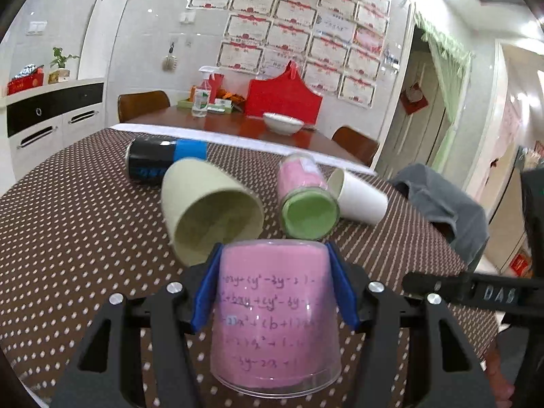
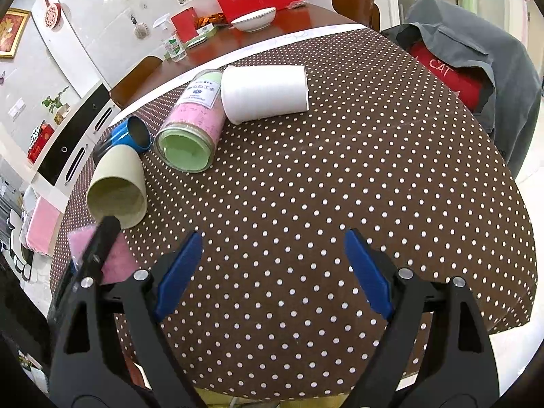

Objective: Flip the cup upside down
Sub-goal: 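Lift and rotate the pink cup with the left gripper, rim turning down, then lower the pink cup rim-down onto the tablecloth and open the left gripper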

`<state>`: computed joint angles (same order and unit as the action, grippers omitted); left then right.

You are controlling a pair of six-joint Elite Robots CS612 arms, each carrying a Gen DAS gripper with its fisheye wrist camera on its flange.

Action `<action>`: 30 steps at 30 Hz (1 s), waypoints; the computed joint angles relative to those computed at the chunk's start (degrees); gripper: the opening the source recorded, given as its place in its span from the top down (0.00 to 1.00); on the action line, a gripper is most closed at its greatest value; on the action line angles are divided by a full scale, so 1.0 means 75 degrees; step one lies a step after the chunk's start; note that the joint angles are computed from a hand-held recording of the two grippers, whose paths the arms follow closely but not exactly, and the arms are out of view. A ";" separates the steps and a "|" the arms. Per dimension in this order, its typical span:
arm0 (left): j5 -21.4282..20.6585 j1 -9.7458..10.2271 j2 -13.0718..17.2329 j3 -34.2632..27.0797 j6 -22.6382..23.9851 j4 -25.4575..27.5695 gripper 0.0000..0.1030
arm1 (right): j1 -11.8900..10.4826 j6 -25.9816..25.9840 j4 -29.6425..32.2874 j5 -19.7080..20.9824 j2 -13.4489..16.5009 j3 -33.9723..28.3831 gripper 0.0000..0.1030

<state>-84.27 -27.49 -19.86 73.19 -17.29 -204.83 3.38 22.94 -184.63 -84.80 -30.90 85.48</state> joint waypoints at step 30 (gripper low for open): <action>0.0915 -0.0229 -0.0084 0.0246 0.0407 0.0329 0.40 | 0.0196 -0.0026 -0.0651 -0.0320 -0.0290 0.0777 0.18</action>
